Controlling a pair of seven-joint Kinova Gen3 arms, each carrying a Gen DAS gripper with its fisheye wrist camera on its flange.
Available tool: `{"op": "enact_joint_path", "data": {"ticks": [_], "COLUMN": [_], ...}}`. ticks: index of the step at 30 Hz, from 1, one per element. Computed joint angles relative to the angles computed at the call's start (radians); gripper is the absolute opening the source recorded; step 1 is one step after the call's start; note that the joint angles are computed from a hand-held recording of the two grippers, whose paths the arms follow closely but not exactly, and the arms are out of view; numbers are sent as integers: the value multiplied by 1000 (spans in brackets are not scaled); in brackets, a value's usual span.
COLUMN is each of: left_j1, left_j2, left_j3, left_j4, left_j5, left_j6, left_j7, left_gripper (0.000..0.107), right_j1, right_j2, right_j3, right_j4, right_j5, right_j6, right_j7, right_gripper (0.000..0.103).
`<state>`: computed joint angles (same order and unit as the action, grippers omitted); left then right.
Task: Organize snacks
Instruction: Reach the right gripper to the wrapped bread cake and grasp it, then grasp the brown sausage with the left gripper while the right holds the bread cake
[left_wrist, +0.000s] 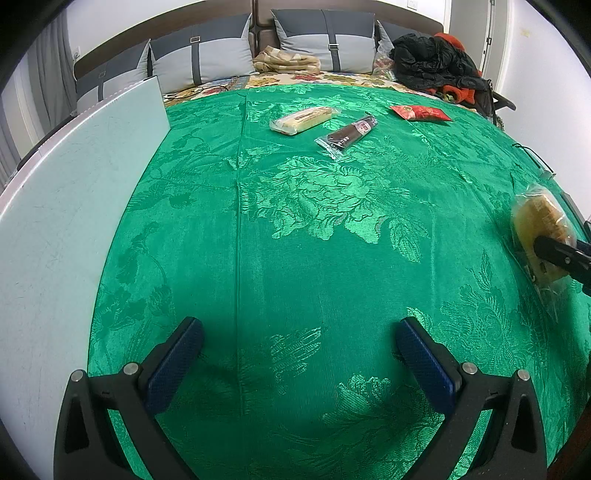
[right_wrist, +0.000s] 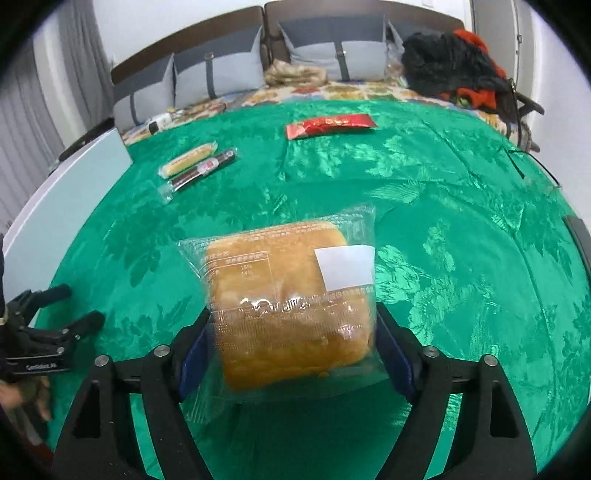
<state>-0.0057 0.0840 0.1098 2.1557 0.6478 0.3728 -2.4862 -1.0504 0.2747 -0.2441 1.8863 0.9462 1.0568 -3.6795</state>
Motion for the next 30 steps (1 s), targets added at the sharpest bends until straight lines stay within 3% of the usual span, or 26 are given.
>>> {"op": "enact_joint_path", "data": {"ticks": [4,6,9,13,17,19,23,26,27,28,30], "left_j1": [-20,27,118,98,177,223,322,340,347,348,317], "left_j2": [0,7,60,131,253,316,423,433,420,414,396], "left_j3": [24,-18,-89,4,24,15,-22,-14,-16,-19,9], "left_j4": [-2,-31,-145,-330,-516,-608,-771,-759,-736,-721,-688], "left_j5": [-20,-95,-215,-300,-399,-457,-598,-641,-657,-664,-648], "left_j6": [0,33,155,239,237,269,385,358,327,313,303], "left_j7": [22,99,220,352,515,596,718,728,746,750,735], "left_gripper": [103,103,103,102,99,88,81,59,39,29,21], "right_j1": [-10,-12,-12,-5,-1,-2,-5,-5,-5,-6,-6], "right_j2": [9,6,6,10,17,21,20,20,20,20,20], "right_j3": [5,2,-3,-4,-2,1,6,8,8,9,9], "right_j4": [24,33,39,33,20,11,13,13,13,13,13], "right_j5": [45,53,57,45,28,19,18,17,17,17,18], "right_j6": [-6,-6,-8,-12,-10,-5,-11,-12,-12,-13,-13], "right_j7": [-48,-63,-75,-59,-30,-15,-15,-15,-15,-15,-17], "right_gripper": [90,90,90,91,93,93,93,93,93,93,93]}}
